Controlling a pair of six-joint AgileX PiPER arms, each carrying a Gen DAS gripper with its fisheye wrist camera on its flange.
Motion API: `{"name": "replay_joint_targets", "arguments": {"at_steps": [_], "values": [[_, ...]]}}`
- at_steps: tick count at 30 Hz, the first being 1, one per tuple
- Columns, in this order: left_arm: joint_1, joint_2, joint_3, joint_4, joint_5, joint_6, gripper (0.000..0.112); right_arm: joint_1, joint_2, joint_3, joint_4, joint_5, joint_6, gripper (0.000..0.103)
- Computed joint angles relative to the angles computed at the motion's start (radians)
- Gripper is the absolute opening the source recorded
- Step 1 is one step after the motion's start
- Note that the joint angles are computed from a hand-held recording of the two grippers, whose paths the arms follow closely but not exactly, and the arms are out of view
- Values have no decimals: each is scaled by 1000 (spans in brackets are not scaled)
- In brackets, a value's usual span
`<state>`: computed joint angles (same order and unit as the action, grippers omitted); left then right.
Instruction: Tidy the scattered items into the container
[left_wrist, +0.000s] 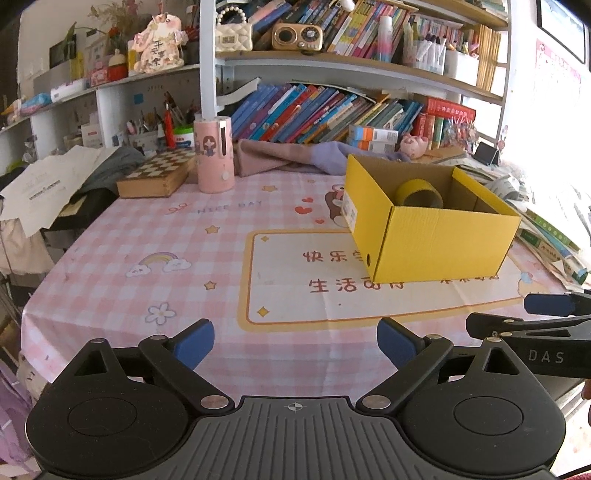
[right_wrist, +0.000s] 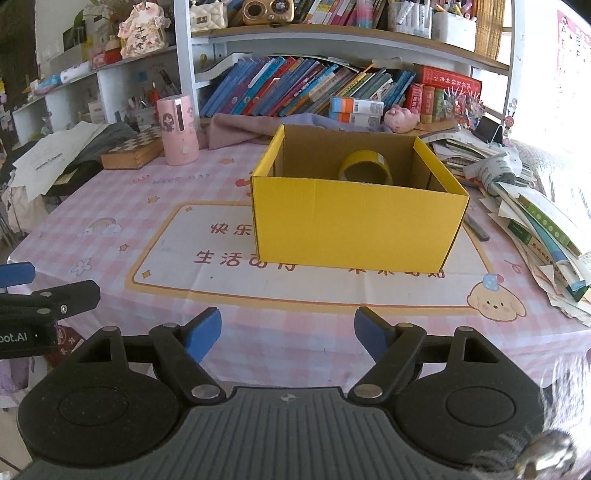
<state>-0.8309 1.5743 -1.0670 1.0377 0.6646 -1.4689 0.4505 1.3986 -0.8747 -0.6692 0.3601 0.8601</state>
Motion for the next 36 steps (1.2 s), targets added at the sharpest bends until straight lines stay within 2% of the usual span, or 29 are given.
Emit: {"name": "replay_joint_targets", "arguments": {"at_steps": [18,36], "values": [[5,11,-17,-34,10,30,103,-2,-2,-7,61,5,-78,85],[11,20,-30,-75,10,86,103,2,4,-16,63,9,-80,89]]}}
